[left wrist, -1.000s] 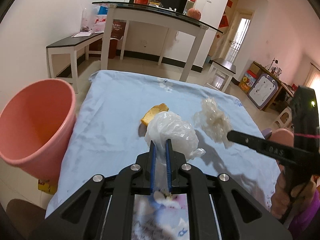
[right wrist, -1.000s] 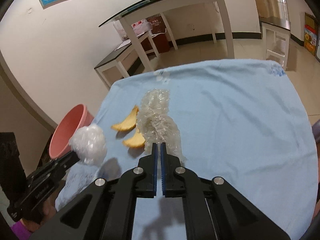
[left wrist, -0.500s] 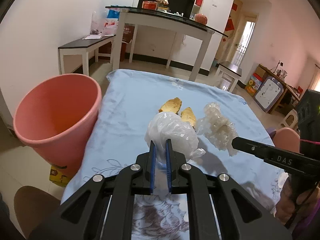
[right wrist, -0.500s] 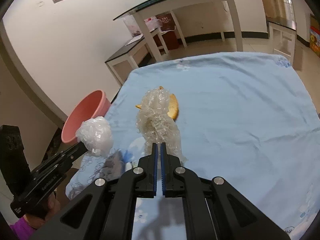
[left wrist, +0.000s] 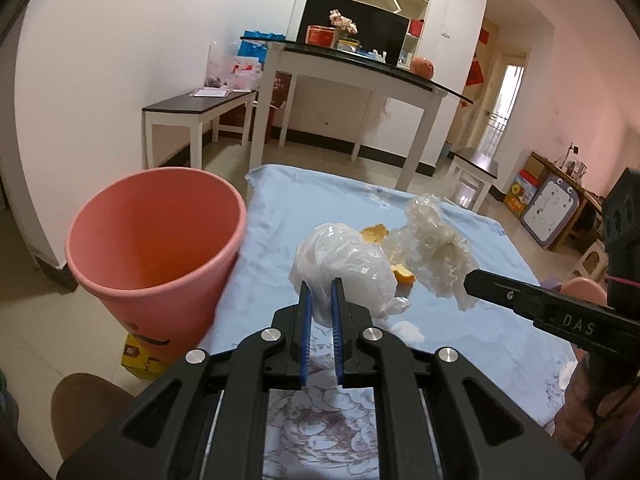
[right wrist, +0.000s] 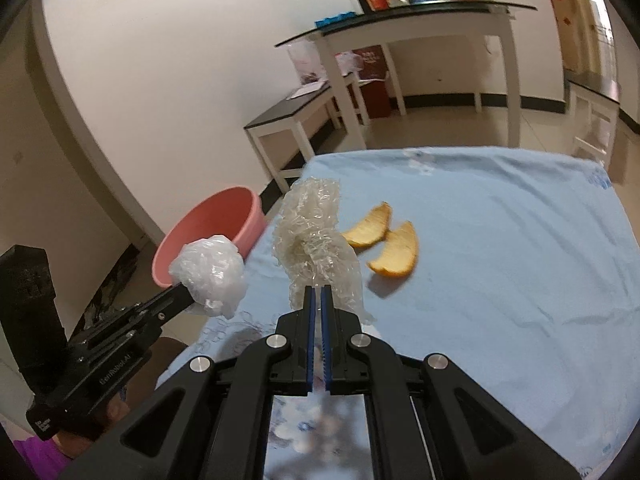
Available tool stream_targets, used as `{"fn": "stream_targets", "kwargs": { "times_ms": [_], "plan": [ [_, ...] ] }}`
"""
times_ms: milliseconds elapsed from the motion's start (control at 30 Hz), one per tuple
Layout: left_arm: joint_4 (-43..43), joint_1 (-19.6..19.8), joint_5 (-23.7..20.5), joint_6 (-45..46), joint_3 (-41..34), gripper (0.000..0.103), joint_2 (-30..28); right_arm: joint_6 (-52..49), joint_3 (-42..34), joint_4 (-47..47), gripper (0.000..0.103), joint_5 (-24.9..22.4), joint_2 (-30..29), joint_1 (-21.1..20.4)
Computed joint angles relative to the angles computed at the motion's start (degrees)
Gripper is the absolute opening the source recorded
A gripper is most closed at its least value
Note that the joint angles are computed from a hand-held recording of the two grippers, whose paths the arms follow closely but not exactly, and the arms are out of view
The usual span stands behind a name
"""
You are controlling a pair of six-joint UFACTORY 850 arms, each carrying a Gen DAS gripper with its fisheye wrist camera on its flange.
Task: Collect trash
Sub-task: 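Carry the white bag and clear wrap over the pink bucket and open both grippers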
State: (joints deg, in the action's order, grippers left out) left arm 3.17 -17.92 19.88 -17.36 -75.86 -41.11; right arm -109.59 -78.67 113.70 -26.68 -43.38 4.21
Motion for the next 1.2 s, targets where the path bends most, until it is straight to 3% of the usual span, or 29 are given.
{"fn": "stream_targets", "kwargs": {
  "times_ms": [500, 1200],
  "plan": [
    [-16.9, 2.9, 1.8, 11.6, 1.6, 0.009, 1.1, 5.5, -8.1, -8.4, 0.003, -0.2, -3.4, 5.1],
    [-31.6, 7.7, 1.4, 21.8, -0.5, 0.009, -1.6, 25.6, -28.4, -27.8, 0.003, 0.2, -16.1, 10.9]
  ]
}}
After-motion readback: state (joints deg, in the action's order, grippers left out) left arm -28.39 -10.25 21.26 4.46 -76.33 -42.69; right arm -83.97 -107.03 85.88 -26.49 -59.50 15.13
